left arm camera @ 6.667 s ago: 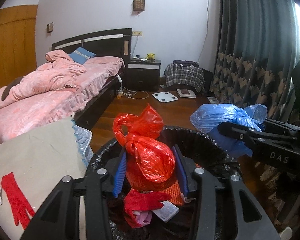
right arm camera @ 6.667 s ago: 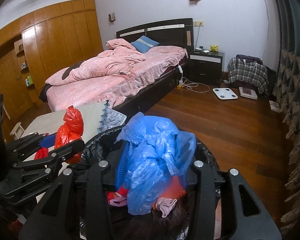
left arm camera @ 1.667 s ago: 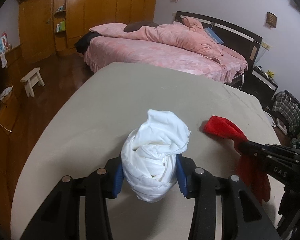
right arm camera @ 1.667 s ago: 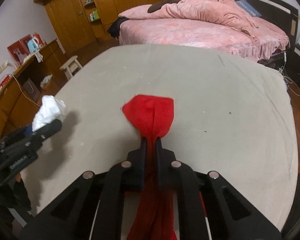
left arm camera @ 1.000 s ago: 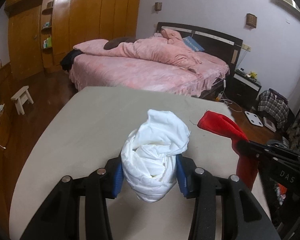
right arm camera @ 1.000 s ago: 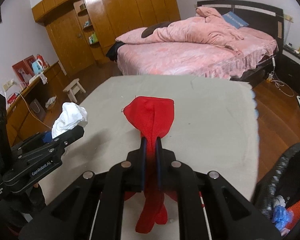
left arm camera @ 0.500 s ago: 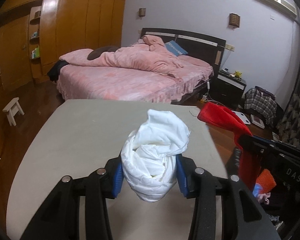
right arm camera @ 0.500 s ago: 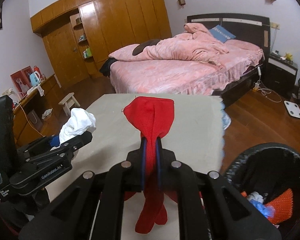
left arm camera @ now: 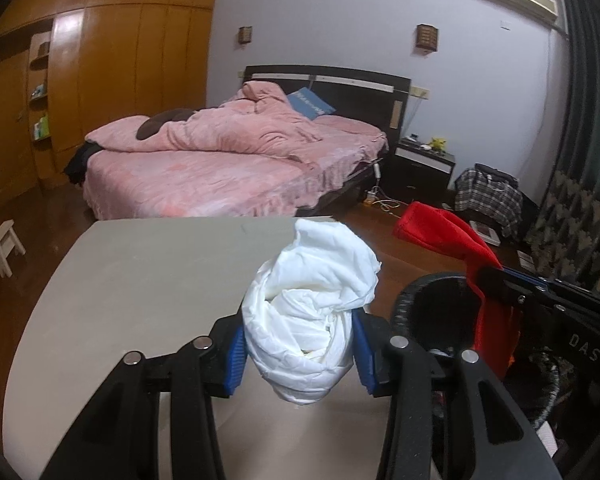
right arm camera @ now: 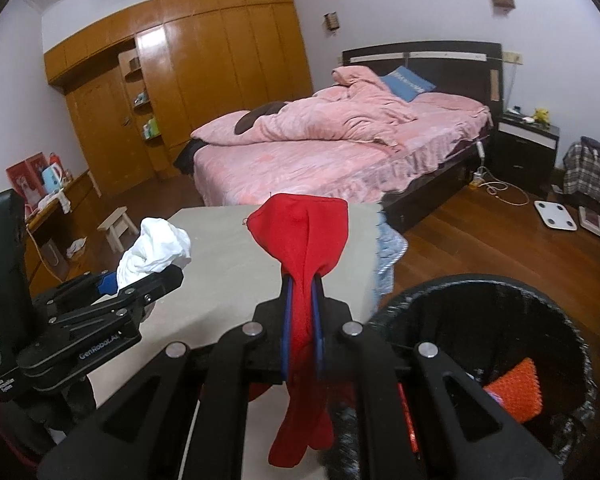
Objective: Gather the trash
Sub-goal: 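Carry the white cloth and red glove over the bin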
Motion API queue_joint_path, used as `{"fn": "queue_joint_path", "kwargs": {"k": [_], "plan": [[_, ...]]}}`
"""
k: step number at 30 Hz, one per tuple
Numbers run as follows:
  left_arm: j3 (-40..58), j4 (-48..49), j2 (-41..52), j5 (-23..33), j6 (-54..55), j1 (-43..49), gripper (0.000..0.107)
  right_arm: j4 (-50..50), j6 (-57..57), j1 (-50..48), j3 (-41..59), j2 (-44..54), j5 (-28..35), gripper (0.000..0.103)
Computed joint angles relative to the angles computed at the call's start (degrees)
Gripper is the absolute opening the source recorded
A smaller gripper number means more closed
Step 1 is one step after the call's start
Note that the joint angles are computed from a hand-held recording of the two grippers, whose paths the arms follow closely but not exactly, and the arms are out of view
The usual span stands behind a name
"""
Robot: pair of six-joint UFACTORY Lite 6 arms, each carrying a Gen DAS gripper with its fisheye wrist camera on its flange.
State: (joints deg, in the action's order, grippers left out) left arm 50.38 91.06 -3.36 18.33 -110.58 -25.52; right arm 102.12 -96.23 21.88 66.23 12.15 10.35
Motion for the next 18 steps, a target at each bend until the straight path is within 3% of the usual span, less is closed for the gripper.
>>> {"fn": "queue_joint_path", "kwargs": {"k": [7,18], "plan": [[5.9,-5.1,3.5,3.9,4.3,-8.1,0.044,6.2,-8.4,-5.9,-8.6,-8.9,2.4,0.008],[16.0,-8.1,10.4,7.2,8.3,-17.2,0.044,4.6,-9.7,-17.3,-17.2,-18.2,7.4,0.008]]}}
